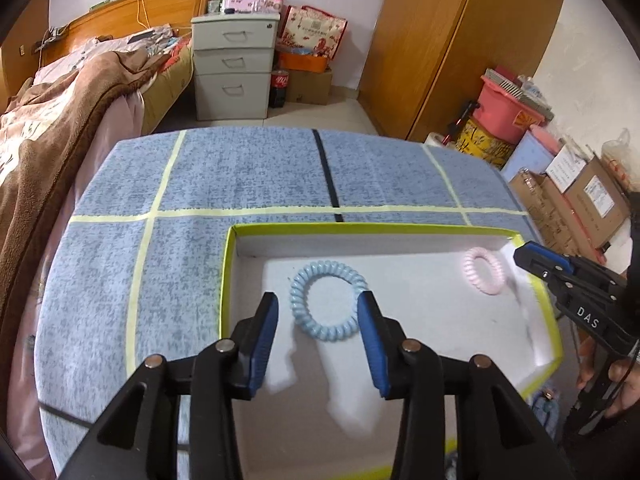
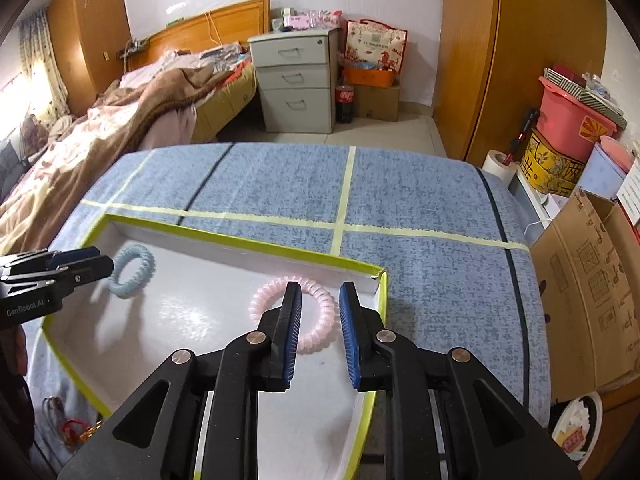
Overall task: Organize jewelry
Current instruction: 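Withdraw both open tools from the box back toward the accessories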
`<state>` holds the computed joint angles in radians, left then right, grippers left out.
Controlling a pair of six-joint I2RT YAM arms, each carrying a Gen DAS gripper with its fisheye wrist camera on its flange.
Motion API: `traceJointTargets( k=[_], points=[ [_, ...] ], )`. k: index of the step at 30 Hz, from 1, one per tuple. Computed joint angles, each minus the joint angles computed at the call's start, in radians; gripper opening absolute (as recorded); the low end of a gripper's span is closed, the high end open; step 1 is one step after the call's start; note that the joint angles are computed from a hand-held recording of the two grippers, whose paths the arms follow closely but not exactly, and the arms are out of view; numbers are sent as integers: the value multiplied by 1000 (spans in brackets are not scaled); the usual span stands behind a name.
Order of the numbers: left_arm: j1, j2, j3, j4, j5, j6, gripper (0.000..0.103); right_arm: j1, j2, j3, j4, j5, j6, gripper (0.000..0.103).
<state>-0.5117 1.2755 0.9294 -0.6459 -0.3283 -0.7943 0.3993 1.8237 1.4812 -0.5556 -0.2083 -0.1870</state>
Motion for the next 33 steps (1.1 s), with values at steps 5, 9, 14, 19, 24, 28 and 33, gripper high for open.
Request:
traceJointTargets(
  k=[5, 9, 14, 19, 24, 28, 33],
  points=[
    [-113, -117, -22, -74, -91, -76, 49, -27, -120, -101, 12, -67, -11, 21],
    [-219, -201, -46, -147, -160, -163, 51, -66, -229, -190, -5, -136, -37, 21],
    [-388, -283, -98, -233, -261, -338, 53, -123, -356, -322, -14, -179, -70, 21],
    [-557, -303, -142, -328, -336, -536, 54, -175, -437, -442, -27, -196, -118, 21],
    [-676, -279, -158, -409, -368, -705, 54, -203, -477, -510, -21, -187, -138, 21],
    [-754, -276, -177, -463, -382, -823, 54, -233, -488, -529, -36, -205, -157, 21],
    [-803, -241, -187, -511, -358, -902, 54, -260, -504, -561, -52, -228, -196, 21]
  ],
)
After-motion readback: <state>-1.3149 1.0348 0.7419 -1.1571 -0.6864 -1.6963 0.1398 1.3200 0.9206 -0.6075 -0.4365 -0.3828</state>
